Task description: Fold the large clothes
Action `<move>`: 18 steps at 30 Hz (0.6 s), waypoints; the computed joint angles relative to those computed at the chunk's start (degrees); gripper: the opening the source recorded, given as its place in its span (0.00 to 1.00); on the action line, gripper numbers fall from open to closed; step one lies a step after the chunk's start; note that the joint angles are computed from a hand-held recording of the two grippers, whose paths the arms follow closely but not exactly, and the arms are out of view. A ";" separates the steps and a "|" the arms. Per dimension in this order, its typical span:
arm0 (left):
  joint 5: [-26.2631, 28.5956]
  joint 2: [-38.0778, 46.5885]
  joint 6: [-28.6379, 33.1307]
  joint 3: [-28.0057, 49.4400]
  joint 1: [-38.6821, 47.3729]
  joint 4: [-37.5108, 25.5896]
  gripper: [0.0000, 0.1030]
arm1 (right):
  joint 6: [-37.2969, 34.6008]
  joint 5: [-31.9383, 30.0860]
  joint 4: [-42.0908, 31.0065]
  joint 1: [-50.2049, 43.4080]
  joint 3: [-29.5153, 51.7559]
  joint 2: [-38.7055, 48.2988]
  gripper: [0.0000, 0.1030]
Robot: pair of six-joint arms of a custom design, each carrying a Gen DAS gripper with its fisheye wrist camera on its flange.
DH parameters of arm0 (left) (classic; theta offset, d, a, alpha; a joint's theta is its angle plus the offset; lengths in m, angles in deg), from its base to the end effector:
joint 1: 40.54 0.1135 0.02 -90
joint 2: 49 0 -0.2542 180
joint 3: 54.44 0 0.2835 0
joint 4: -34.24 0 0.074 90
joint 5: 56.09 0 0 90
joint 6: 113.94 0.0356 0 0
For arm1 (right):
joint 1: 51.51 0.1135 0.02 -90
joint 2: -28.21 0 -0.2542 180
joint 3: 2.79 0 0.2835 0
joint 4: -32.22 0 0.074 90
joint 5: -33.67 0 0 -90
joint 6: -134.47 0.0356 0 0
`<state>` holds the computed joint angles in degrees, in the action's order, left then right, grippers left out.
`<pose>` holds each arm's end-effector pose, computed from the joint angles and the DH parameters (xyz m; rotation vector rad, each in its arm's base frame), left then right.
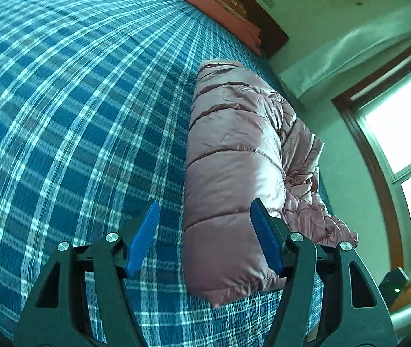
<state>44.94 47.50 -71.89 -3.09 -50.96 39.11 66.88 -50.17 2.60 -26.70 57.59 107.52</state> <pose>0.3251 -0.0667 0.0946 -0.6621 2.2786 -0.7354 0.2861 0.1281 0.1893 -0.0014 2.4268 0.2481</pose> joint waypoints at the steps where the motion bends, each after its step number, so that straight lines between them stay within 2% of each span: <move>1: -0.01 -0.03 -0.51 -0.77 -0.06 0.99 0.65 | 0.34 0.02 -0.27 0.54 -0.10 -1.18 0.62; 6: -0.56 1.27 -1.77 -1.04 -0.90 2.24 0.65 | 1.68 1.60 -1.09 5.40 1.48 -4.04 0.65; 13: -1.86 1.07 -1.93 -1.61 -1.32 2.12 0.65 | 4.19 -0.91 0.21 6.41 9.24 4.83 0.67; 16: -2.51 1.17 -1.46 -1.58 -1.38 2.03 0.66 | 6.56 -5.02 0.07 4.85 12.10 8.27 0.67; 18: -2.08 1.61 -1.32 -1.23 -1.20 2.00 0.66 | 6.98 -5.24 -0.47 4.42 13.73 10.23 0.67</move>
<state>42.86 49.11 -73.21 -4.32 -52.17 41.11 73.87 -55.41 2.13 -22.28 71.32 117.75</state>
